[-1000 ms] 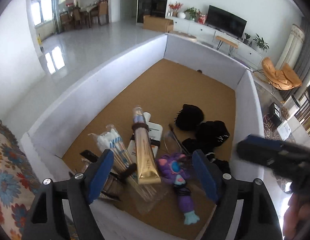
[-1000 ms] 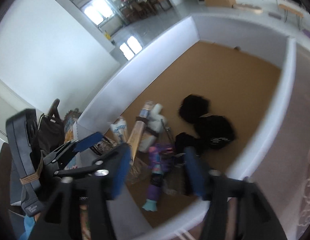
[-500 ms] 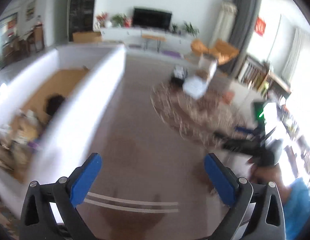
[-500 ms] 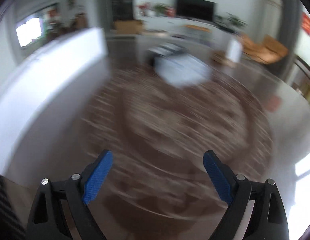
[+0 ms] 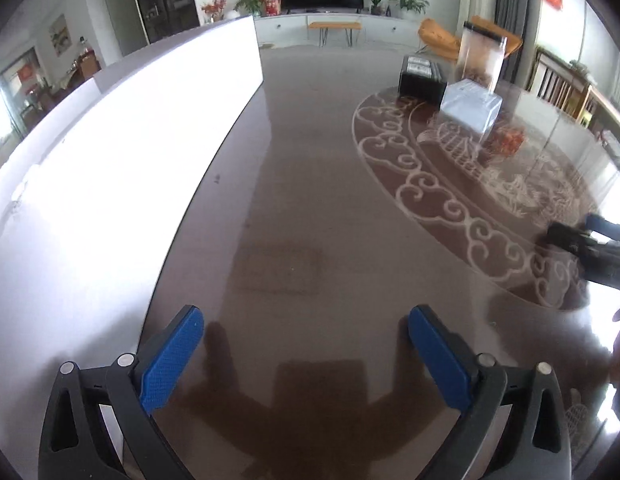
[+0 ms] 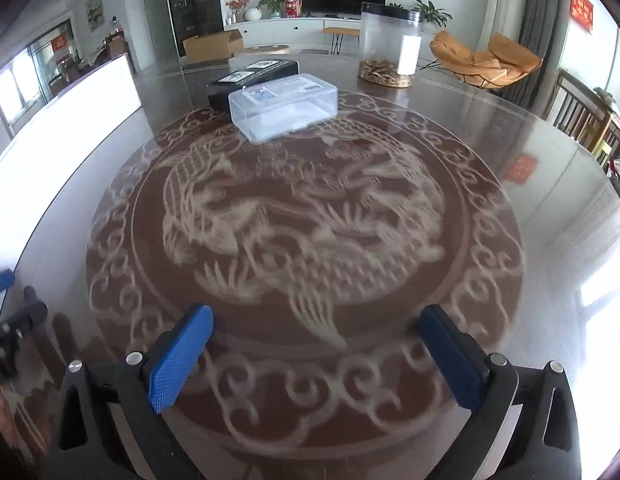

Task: Organize objects

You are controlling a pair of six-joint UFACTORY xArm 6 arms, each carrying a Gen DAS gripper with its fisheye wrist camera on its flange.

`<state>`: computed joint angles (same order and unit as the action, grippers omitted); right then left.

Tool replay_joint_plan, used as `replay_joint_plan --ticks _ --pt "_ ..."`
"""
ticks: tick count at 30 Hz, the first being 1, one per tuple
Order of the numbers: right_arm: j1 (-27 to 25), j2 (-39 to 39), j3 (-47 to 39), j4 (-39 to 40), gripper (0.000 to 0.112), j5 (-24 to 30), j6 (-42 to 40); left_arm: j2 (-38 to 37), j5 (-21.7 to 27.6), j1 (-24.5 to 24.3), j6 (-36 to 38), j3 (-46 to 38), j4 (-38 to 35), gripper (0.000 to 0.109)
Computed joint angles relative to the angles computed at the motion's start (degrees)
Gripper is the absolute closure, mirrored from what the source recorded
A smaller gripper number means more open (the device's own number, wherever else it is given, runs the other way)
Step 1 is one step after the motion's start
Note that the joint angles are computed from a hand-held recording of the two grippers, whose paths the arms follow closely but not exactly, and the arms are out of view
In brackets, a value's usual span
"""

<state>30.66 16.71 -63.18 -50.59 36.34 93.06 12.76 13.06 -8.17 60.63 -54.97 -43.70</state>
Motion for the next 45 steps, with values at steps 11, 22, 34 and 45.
replay_joint_plan --ticks 11,22,34,45 --pt "-8.3 22.0 -33.6 16.7 0.009 2.5 -9.3 -0.3 0.1 0.9 2.8 0.6 -5.0 0.006" --pt "-9.8 19.2 -29.6 11.4 0.037 1.6 -6.9 0.1 0.8 0.9 3.1 -0.1 -5.2 0.006" --pt "-4.1 -12.9 16.2 -11.8 0.039 -3.4 11.2 0.2 0.7 0.8 3.1 -0.1 -5.2 0.006" --pt "-2.8 -14.9 18.4 -7.6 0.014 -1.9 9.3 0.3 0.6 0.8 3.1 -0.1 -5.2 0.006"
